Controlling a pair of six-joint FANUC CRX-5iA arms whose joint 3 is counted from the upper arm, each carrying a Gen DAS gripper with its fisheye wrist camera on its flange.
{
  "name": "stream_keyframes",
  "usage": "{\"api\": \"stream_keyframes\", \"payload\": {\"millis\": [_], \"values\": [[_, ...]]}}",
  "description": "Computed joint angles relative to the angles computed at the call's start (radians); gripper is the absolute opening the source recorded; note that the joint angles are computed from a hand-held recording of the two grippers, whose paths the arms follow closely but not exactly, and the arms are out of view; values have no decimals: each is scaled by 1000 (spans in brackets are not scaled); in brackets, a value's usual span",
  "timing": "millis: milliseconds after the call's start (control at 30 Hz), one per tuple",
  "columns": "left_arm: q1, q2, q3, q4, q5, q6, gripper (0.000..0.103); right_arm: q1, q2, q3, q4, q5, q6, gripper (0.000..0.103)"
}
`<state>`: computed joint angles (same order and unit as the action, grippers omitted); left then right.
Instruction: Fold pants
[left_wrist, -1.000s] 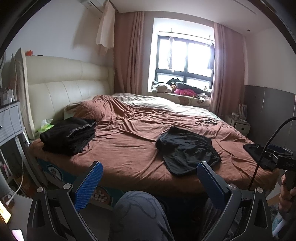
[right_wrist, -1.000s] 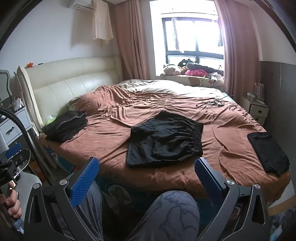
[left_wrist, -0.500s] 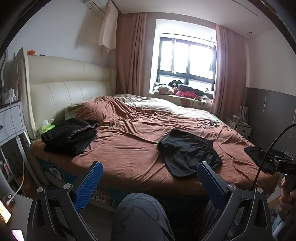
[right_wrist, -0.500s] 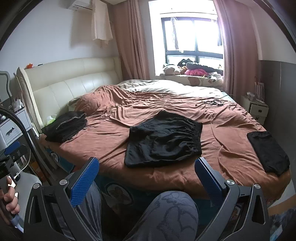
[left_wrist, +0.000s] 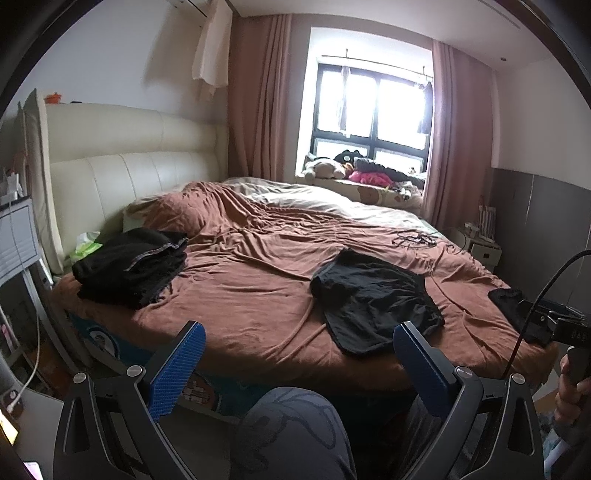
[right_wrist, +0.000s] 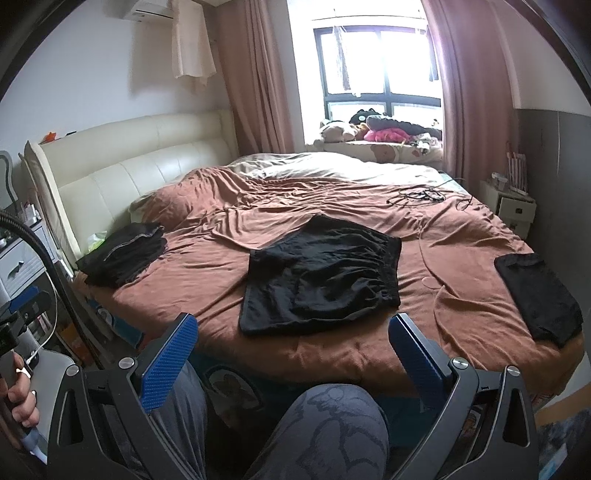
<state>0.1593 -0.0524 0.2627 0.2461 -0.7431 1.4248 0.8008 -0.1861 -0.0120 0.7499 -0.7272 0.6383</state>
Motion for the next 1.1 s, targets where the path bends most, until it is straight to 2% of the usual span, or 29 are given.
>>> {"api": "stream_keyframes", "payload": {"millis": [33, 400, 633, 767, 867, 1100], "values": [[-4, 10, 12, -4, -6, 3, 103, 0, 10, 23, -34, -25, 25, 103], [-73, 186, 262, -85, -124, 61, 103, -75, 85, 149, -196, -56, 100, 103], [-93, 305, 417, -90, -199, 89, 103, -145, 114, 160, -229, 21, 99, 103], [-99, 355, 465, -71, -205, 88, 103, -186, 149, 206, -325, 33, 159, 103], [-114, 420, 552, -83, -261, 88, 103, -211, 175, 244, -402, 27, 207, 103], [-121, 528, 643, -28, -321, 78, 102, -268, 238, 331, -566, 13, 325, 103]]}}
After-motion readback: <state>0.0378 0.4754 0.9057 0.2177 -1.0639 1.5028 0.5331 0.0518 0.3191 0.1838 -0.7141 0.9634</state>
